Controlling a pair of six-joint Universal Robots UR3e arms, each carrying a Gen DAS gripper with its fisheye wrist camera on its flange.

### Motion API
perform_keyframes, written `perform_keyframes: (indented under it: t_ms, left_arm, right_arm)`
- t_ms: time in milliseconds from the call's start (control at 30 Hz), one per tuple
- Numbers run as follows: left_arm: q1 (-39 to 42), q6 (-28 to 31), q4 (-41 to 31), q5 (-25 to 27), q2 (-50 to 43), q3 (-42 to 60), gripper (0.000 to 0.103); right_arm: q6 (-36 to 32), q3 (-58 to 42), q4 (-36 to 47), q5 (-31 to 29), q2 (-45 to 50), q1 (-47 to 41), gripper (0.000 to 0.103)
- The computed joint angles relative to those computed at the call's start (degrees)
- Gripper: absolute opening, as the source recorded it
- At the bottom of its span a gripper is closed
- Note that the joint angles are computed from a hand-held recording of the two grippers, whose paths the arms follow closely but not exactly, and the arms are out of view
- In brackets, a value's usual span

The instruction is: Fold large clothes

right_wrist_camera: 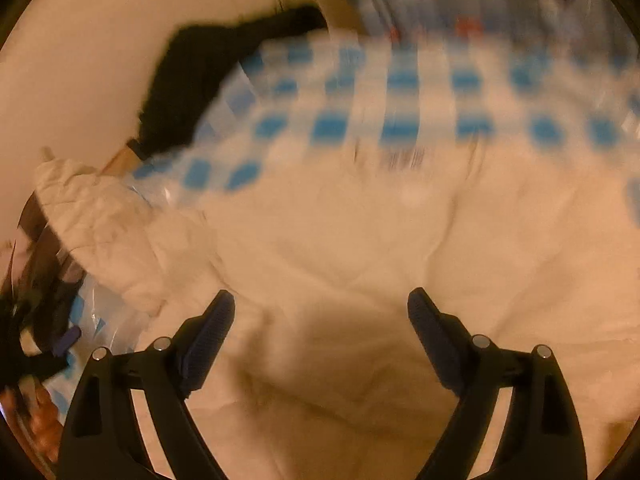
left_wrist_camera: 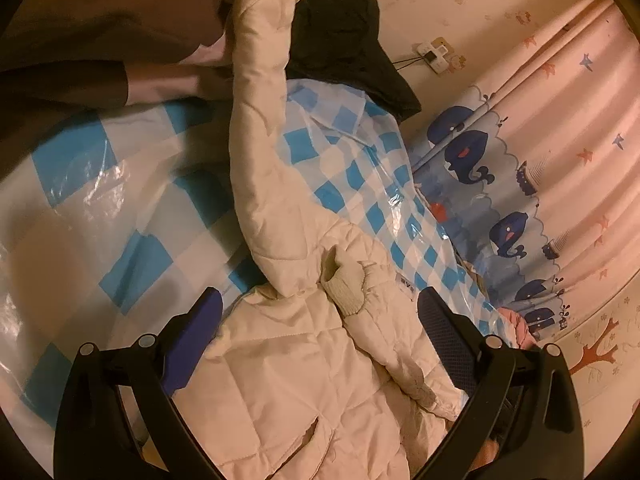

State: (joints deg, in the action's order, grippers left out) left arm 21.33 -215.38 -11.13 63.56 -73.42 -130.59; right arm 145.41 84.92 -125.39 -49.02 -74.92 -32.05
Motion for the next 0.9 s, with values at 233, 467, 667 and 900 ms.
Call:
perform_keyframes:
  t_ms: [233,467,667,900]
  left_arm:
    - [-3.54,3.19,-1.15,4.10,-0.30,2.87,0.094]
    - [-8.73,12.63,-8.23,25.99,0.55,17.70,0.094]
    - [0.71,16.25,-32.91,25.90,-11.56,48.06,0.094]
    - [5.94,19.44,-56.63,25.33,-28.54,78.13,0.094]
  right_arm:
    - [-6.11,-11.71,14.38,-15.04,8.10,-1.25,0.092]
    - [-37.99,-2.22,56.04,6.74,-15.93,-26.95,0.096]
    - [-41.67,0.46,68.31,7.07,-20.74,-29.91,0.096]
    - [-45.09,-2.35,72.15,6.80,-16.82,-27.45,0.096]
